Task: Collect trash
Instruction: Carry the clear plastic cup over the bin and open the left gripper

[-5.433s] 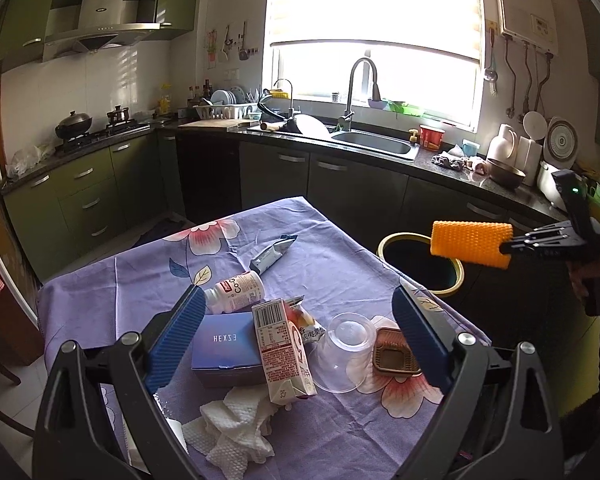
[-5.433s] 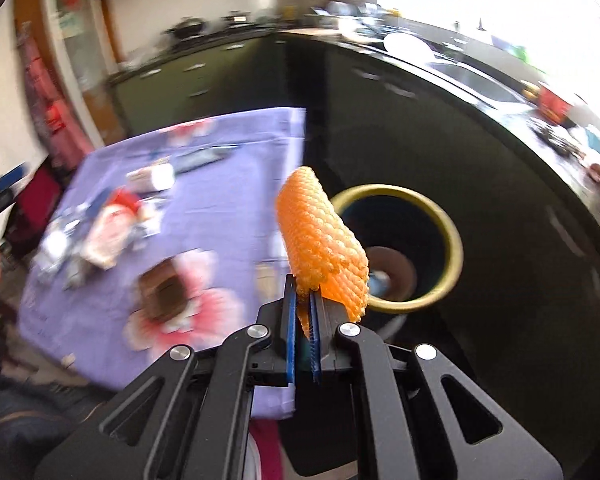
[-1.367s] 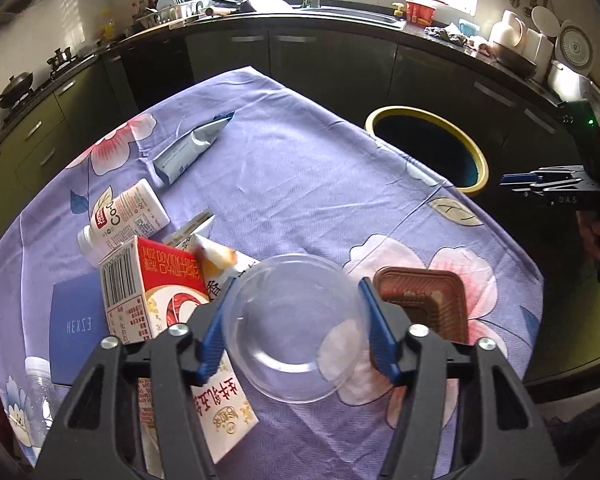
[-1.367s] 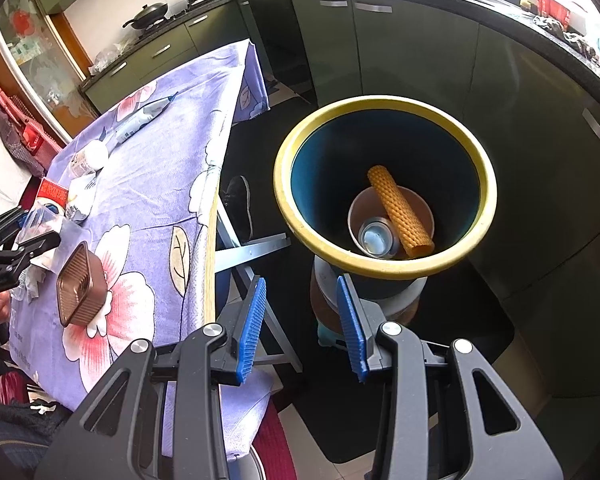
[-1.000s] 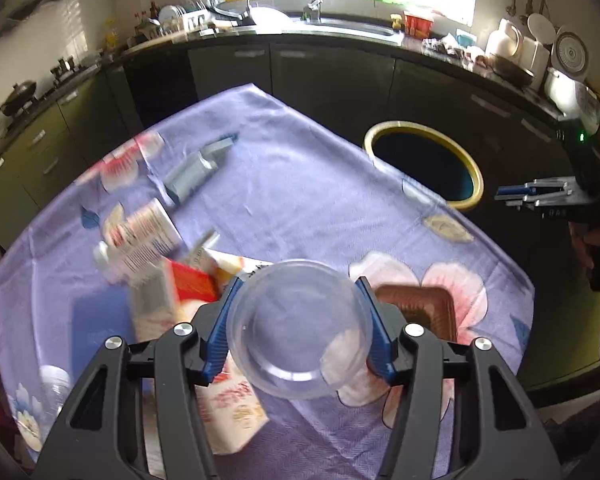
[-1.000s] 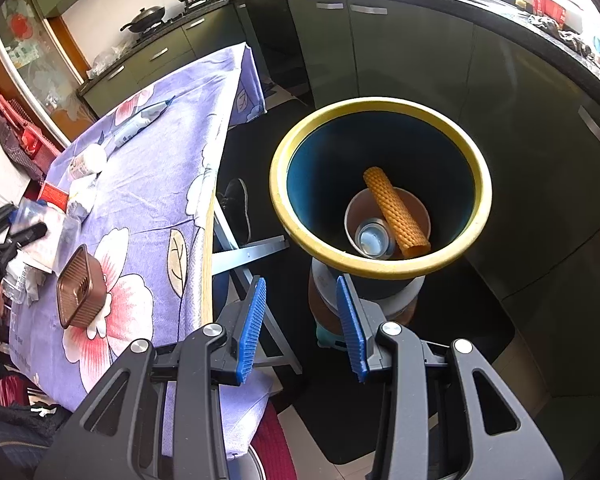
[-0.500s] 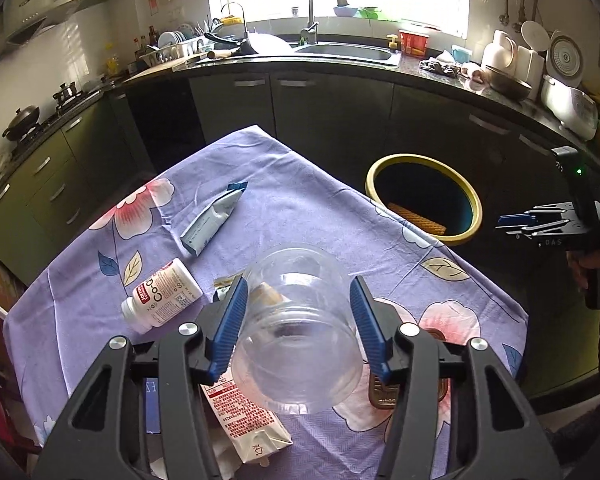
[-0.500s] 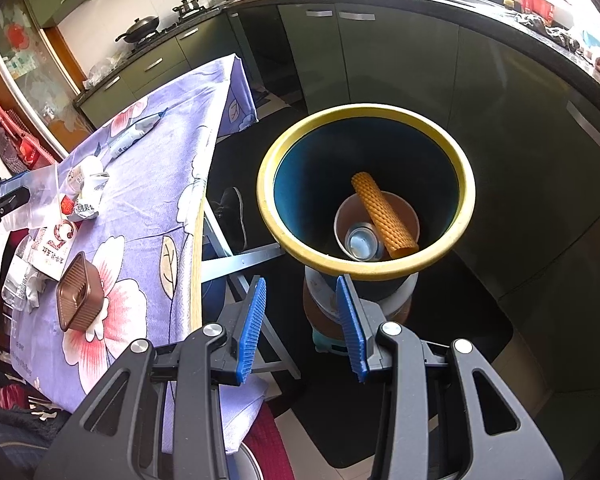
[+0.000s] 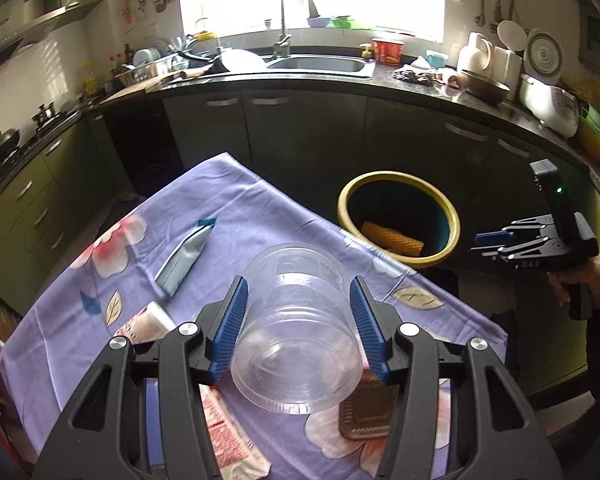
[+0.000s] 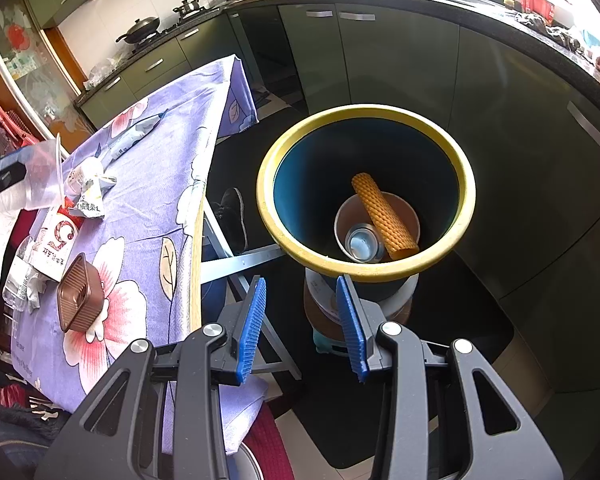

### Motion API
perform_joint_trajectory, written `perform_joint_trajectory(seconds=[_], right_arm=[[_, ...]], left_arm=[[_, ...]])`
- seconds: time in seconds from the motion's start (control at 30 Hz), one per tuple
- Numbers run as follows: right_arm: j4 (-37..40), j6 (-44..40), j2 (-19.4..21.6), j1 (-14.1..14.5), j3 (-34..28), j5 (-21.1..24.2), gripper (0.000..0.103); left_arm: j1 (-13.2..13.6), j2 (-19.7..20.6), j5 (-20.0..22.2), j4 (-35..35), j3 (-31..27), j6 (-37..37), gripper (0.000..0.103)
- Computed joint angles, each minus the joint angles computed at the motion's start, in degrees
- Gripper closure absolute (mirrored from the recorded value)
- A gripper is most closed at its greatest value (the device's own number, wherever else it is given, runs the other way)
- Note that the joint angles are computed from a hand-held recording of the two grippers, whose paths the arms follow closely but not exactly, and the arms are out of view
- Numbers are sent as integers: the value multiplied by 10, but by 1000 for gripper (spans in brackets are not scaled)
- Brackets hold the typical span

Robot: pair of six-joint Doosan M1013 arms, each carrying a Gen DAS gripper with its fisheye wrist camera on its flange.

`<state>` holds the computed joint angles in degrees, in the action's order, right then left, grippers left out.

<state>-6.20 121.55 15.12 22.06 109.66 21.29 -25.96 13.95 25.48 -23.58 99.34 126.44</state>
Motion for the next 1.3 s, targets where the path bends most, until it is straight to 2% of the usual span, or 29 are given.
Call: perform_joint_trajectory(seconds=[0.27, 0.4, 0.53, 0.63, 0.7, 0.77, 0.8, 0.93, 1.03, 1.1, 1.3], right_arm=[[-34, 48, -11, -10, 14, -6, 66], [-57, 83, -20, -20, 25, -7, 66], [-76, 109, -29, -27, 33, -5, 66], [-89, 127, -33, -29, 37, -1, 66], [-94, 136, -35, -30, 38, 2, 66], [-98, 140, -38, -29, 38, 8, 66], [-100, 143, -38, -28, 37, 10, 66], [-107, 148, -43, -24, 38, 15, 66], [-88, 124, -42, -23, 36, 8, 66], [-70, 97, -38, -19, 31, 3, 66], [36, -63, -19, 2, 3, 8, 66]], left_arm=[[-33, 36, 43, -44, -58, 79, 52], [-55, 74, 87, -39, -112, 89, 52], [-77, 121, 136, -12, -173, 67, 52], [-97, 165, 150, 35, -221, 29, 52], [-105, 187, 157, 56, -245, 9, 49], [-108, 207, 168, 71, -269, -16, 40], [-109, 209, 160, 79, -270, -28, 38], [-93, 188, 135, 13, -244, 6, 30], [-80, 147, 92, -21, -197, 39, 29], [-65, 112, 63, -73, -155, 83, 27], [-26, 23, -10, -157, -44, 147, 20]])
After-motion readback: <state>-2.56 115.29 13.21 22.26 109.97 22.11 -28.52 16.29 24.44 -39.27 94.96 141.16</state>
